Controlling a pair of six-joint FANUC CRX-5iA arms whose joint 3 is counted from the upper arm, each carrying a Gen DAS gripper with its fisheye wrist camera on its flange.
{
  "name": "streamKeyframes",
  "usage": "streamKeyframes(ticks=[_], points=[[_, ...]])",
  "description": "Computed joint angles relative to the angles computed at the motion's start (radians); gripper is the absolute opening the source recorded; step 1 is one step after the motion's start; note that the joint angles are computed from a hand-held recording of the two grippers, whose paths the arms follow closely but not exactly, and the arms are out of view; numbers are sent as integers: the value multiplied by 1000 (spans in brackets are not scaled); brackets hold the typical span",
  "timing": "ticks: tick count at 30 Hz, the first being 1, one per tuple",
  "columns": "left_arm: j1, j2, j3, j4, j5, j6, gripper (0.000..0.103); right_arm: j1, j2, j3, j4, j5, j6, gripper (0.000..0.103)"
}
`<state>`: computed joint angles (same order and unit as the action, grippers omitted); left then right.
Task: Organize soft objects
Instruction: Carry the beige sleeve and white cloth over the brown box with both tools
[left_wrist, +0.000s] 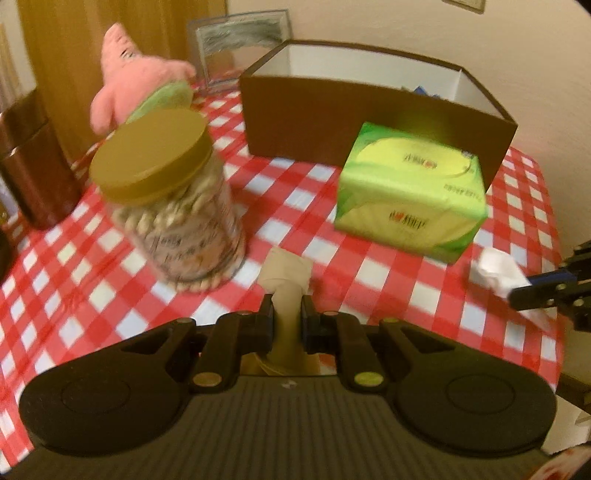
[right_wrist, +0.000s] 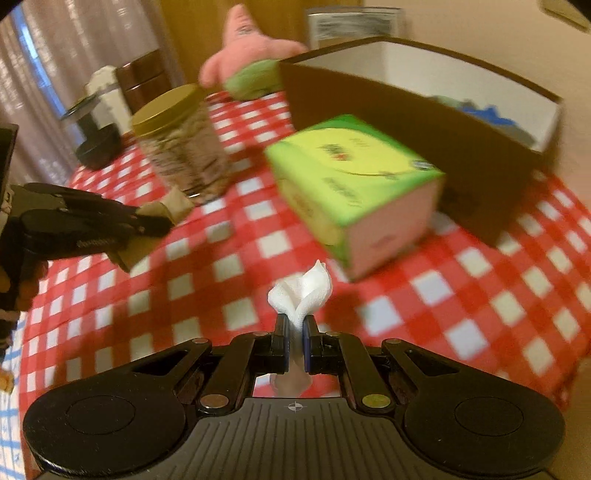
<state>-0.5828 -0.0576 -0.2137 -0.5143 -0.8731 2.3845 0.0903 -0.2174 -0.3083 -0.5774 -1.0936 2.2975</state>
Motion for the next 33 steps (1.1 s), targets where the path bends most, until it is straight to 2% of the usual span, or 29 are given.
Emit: streamKeyframes(ticks=[8, 17, 26, 33], points=[[11, 71, 107, -32, -3, -65, 13, -100, 16, 55, 17, 14, -24, 7], [29, 136, 233, -72, -12, -119, 13, -182, 70, 176, -40, 24, 22, 7], [61, 223, 372, -91, -17, -157, 13, -188, 174, 321, -97, 91, 40, 7], [92, 309, 484, -68, -3, -192, 13, -176, 280, 441, -143, 96, 55, 7]])
